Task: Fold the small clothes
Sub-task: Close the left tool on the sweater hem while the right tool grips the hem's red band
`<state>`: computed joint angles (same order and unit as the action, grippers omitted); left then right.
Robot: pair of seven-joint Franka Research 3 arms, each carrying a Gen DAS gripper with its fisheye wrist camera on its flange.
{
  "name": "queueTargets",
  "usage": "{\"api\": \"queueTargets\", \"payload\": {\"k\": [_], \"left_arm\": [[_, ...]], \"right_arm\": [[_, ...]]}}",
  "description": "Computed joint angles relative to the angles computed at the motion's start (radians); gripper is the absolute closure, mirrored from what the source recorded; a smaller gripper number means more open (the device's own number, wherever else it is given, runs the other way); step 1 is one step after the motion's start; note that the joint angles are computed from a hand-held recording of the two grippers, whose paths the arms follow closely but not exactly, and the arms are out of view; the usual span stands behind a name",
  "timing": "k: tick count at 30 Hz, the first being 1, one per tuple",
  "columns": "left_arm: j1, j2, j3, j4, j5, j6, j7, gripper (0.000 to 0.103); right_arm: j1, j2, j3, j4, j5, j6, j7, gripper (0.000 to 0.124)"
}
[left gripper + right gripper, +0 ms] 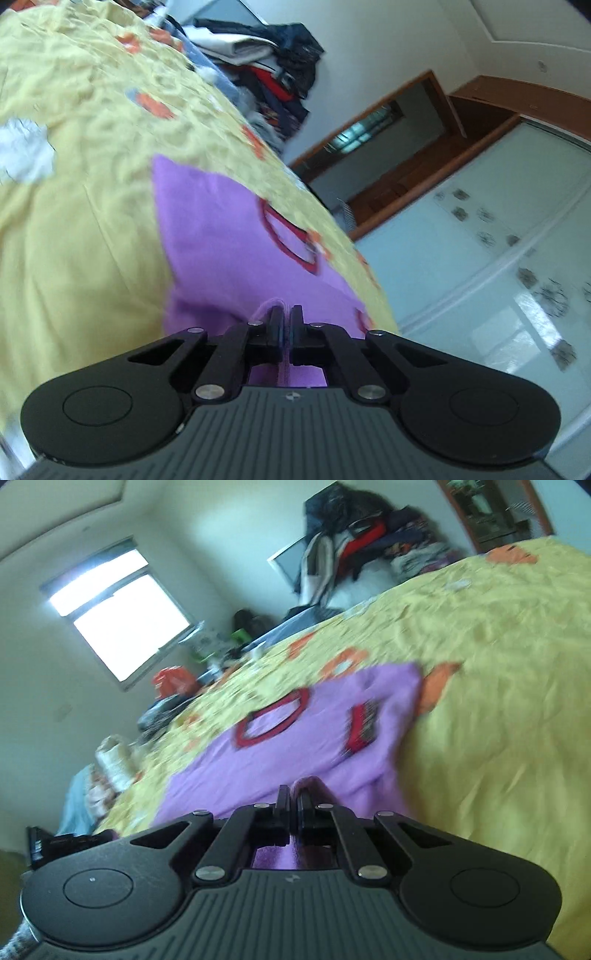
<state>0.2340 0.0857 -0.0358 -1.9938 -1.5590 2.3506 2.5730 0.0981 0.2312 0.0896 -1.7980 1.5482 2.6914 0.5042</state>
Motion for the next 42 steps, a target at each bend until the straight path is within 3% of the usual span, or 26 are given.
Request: {"api": "queueTargets", "payload": {"k": [3,5,6,8,9,10,11,12,14,16,18,20,22,25,27,28,34,37,38,40,41,42], "left_arm": [[0.011,0.065,0.004,0.048,0.030,0.030,-0.064,0.102],[0.029,0.080,0.001,0.040,0.041,0.042,-0.095,0.102],[0.039,0.072,0.000,0.021,0.038,0.039,-0.109,0.097],[0.060,0.033,0.004,-0.039,0.008,-0.004,-0.097,0.085],[0.063,0.001,0.008,-0.078,0.002,-0.016,-0.079,0.076],[0.066,-0.033,0.015,-0.119,-0.005,-0.041,-0.065,0.072],[0.066,-0.067,0.025,-0.162,-0.013,-0.073,-0.058,0.065],[0.064,-0.100,0.036,-0.203,-0.008,-0.103,-0.058,0.060],[0.044,-0.155,0.047,-0.259,0.015,-0.111,-0.065,0.059],[0.024,-0.197,0.058,-0.303,0.028,-0.118,-0.076,0.058],[0.006,-0.217,0.070,-0.331,0.031,-0.134,-0.110,0.055],[-0.010,-0.222,0.074,-0.346,0.045,-0.147,-0.140,0.055],[-0.022,-0.233,0.080,-0.367,0.035,-0.163,-0.149,0.056],[-0.038,-0.241,0.077,-0.382,0.027,-0.134,-0.167,0.073],[-0.043,-0.226,0.078,-0.379,0.031,-0.123,-0.186,0.095],[-0.043,-0.218,0.080,-0.380,0.026,-0.126,-0.202,0.099],[-0.024,-0.176,0.086,-0.376,-0.033,-0.181,-0.201,0.097],[-0.016,-0.169,0.081,-0.368,-0.021,-0.180,-0.205,0.096],[-0.016,-0.170,0.078,-0.368,-0.021,-0.177,-0.205,0.096],[-0.015,-0.171,0.076,-0.372,-0.035,-0.172,-0.204,0.096],[-0.015,-0.171,0.075,-0.375,-0.045,-0.169,-0.203,0.096],[-0.016,-0.174,0.073,-0.377,-0.050,-0.165,-0.204,0.095]], "right_arm": [[0.020,0.047,-0.017,0.030,-0.156,0.084,0.130,0.120],[0.004,0.073,-0.021,0.036,-0.259,0.044,0.268,0.118],[0.009,0.074,-0.032,0.028,-0.311,0.027,0.329,0.113],[-0.018,0.038,0.007,-0.024,-0.267,0.064,0.279,0.109],[-0.016,0.014,0.007,-0.052,-0.281,0.076,0.290,0.085],[-0.005,-0.013,-0.003,-0.083,-0.271,0.082,0.280,0.068],[-0.021,-0.049,0.022,-0.121,-0.198,0.100,0.200,0.035],[-0.005,-0.086,0.026,-0.162,-0.122,0.156,0.116,0.021],[0.028,-0.143,0.020,-0.230,-0.099,0.220,0.063,0.021],[0.049,-0.185,-0.007,-0.292,-0.212,0.173,0.170,0.021],[0.067,-0.220,-0.017,-0.334,-0.100,0.170,0.087,0.021],[0.084,-0.252,-0.031,-0.370,-0.085,0.158,0.076,0.021],[0.091,-0.288,-0.052,-0.404,-0.072,0.093,0.067,0.021],[0.107,-0.328,-0.063,-0.447,-0.114,0.072,0.086,0.021],[0.114,-0.341,-0.072,-0.459,-0.141,0.062,0.116,0.021],[0.117,-0.342,-0.077,-0.459,-0.148,0.057,0.121,0.021],[0.141,-0.348,-0.075,-0.473,-0.092,0.101,0.007,0.021],[0.145,-0.339,-0.082,-0.462,-0.036,0.076,-0.028,0.024],[0.146,-0.336,-0.079,-0.459,-0.031,0.077,-0.036,0.034],[0.149,-0.322,-0.069,-0.450,-0.069,0.099,-0.006,0.071],[0.146,-0.312,-0.071,-0.444,-0.088,0.089,0.031,0.102],[0.142,-0.302,-0.077,-0.437,-0.071,0.061,0.024,0.109]]}}
